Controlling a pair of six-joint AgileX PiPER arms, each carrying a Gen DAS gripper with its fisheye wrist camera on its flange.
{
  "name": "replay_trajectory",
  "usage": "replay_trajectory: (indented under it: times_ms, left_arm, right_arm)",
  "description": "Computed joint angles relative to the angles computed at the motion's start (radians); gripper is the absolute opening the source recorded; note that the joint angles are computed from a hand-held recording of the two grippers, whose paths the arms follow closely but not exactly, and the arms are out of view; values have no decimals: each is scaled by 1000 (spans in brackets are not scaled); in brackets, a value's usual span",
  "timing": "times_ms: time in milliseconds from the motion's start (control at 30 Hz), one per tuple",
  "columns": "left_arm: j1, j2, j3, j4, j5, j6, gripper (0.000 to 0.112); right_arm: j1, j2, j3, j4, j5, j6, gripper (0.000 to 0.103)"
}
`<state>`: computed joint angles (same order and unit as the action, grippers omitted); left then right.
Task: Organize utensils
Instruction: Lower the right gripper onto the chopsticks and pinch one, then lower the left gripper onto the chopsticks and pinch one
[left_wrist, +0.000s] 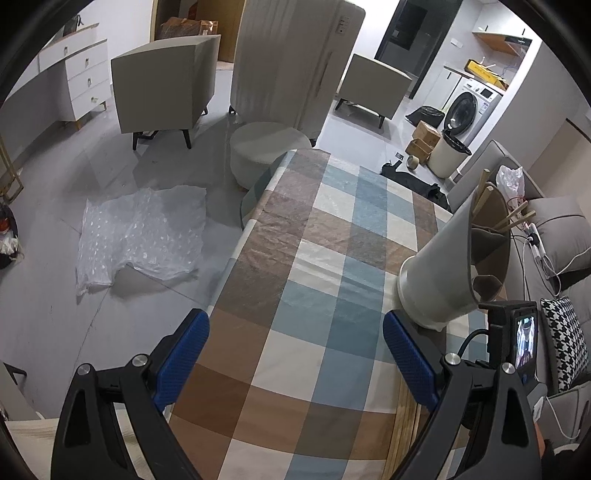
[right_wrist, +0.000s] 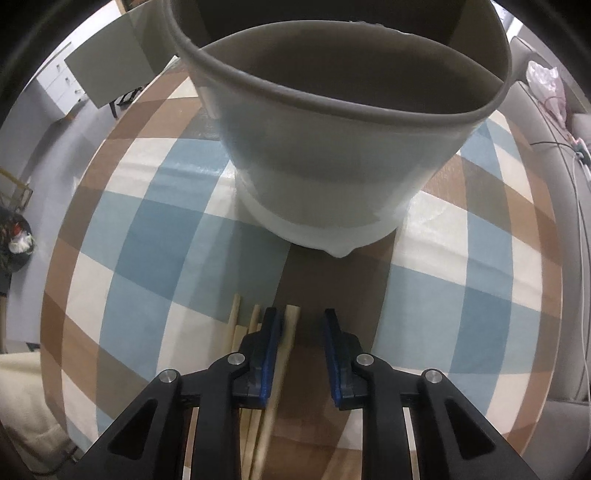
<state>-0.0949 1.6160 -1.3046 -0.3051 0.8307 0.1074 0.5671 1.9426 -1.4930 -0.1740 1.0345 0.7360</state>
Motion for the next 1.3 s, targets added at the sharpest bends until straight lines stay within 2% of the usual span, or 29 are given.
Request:
replay_trajectory:
  times_ms: [100, 133, 200, 333, 433, 567, 700, 867, 933, 1300]
  left_arm:
    - [-1, 4, -1, 9, 1, -2, 92]
    - [-3, 4, 0, 13, -1, -3, 92]
    - [-7, 6, 1, 27, -4, -8, 92]
    - [-15, 20, -3, 37, 7, -22, 92]
    - [-44, 30, -6, 47, 24, -32, 92]
    - [-105, 66, -10, 39, 65, -11, 92]
    - [-179, 128, -25, 42, 126, -10, 92]
    - [-271, 181, -20, 88, 156, -35, 92]
    - [-303, 198, -16, 125, 158, -65, 92]
    - [-367, 233, -31, 263, 174, -180, 92]
  right_arm:
    - [6, 7, -20, 2, 14, 11, 13]
    - [10, 9, -25, 1, 14, 11, 6]
    - [24, 7, -26, -9, 12, 34, 5]
    - [18, -13, -5, -7, -47, 74, 5]
    - [4, -101, 102, -29, -127, 126, 5]
    - [-49, -296, 292, -36, -249, 224, 5]
    - [-139, -510, 506, 48, -382, 257, 5]
    - [-287, -667, 663, 269, -481, 144, 5]
    - [-339, -691, 691, 357, -503, 68, 5]
    - [-468, -783, 787, 568, -509, -180, 5]
